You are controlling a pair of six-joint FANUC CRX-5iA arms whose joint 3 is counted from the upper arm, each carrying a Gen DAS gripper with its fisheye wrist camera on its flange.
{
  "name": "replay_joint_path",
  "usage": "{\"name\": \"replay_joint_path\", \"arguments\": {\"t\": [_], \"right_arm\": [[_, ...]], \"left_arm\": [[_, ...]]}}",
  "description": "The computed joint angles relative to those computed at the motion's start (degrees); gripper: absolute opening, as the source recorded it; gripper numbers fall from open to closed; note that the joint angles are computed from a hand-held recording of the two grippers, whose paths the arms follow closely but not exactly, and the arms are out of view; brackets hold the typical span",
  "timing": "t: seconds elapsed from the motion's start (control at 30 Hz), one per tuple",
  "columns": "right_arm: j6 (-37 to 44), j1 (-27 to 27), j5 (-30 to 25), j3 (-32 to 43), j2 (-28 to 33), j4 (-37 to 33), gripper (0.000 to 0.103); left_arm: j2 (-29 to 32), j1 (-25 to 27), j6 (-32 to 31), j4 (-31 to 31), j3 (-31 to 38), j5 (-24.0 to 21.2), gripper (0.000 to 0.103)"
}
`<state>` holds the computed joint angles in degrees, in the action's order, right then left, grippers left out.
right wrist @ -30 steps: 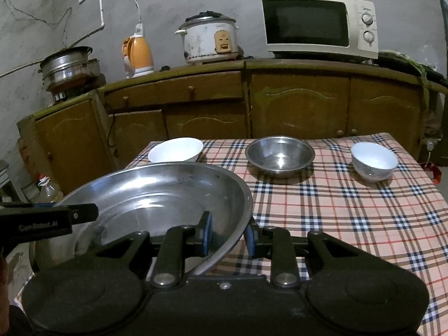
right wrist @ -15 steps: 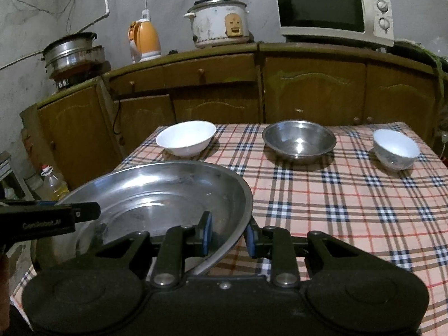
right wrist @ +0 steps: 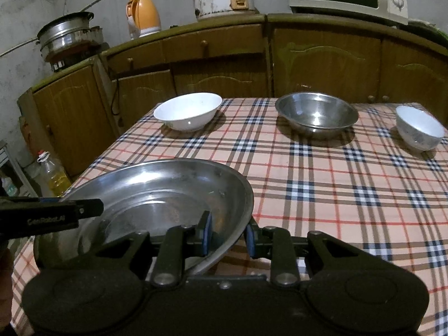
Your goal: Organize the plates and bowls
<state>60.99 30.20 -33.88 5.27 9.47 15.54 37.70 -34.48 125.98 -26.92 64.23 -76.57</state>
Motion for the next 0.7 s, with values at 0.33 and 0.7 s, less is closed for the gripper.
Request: {"name": "replay_joint_path", "arguments": {"t": [0.33,0.7], "right_arm": [[2.4,0.0,-0.3,3.1,3.8,-2.5,0.032],[3.8,0.2,0.5,2.6,4.1,-3.7,0.032]], "left_arm": [[0.1,1.8,0.7,0.8,-2.3,1.5,0.044],[-0.6,2.5,2.0,1.4,-5.0,2.8,0.043]]}}
